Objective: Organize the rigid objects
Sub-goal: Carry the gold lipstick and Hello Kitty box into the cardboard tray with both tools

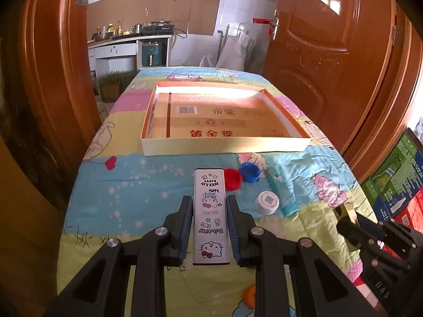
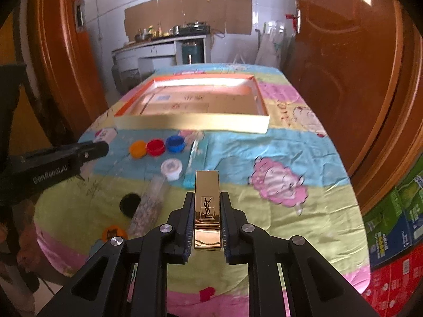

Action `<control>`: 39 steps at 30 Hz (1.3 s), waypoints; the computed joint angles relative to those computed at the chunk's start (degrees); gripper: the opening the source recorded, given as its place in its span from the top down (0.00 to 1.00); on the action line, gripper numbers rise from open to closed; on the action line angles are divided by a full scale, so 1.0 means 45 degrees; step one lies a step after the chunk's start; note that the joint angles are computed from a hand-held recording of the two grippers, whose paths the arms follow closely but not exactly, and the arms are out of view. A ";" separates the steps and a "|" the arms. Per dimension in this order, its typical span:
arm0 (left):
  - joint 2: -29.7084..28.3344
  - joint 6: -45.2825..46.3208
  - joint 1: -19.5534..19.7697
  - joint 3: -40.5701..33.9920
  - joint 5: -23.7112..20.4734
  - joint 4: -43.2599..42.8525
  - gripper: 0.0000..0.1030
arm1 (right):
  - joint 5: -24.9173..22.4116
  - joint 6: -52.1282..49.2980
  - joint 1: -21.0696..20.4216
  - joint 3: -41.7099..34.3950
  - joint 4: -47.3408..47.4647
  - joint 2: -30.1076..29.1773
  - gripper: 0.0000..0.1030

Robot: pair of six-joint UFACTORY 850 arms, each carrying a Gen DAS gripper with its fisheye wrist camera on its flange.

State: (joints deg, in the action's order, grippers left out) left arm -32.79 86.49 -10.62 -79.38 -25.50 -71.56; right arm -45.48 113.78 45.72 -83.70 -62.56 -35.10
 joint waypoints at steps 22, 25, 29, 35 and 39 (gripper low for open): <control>-0.1236 -0.3540 -0.0408 -0.3077 0.0315 0.2569 0.75 | 0.0663 -0.1091 -0.1329 -0.1137 -0.0638 0.0016 0.82; -0.1700 -0.4618 -0.0550 -0.3966 0.0125 0.3383 0.75 | 0.0830 -0.1413 -0.1587 -0.1284 -0.0731 -0.0005 0.82; -0.2387 -0.5871 -0.0811 -0.5224 0.0162 0.4569 0.75 | 0.1592 -0.1832 -0.2086 -0.1437 -0.0618 0.0012 0.82; -0.4130 -0.9019 -0.1010 -0.8202 -0.0841 0.7200 0.75 | 0.2268 -0.3294 -0.2834 -0.2199 -0.0051 -0.0313 0.82; -0.5568 -1.0893 -0.1106 -1.0639 -0.1687 0.8937 0.75 | 0.2743 -0.4616 -0.3399 -0.3044 0.0727 -0.0810 0.82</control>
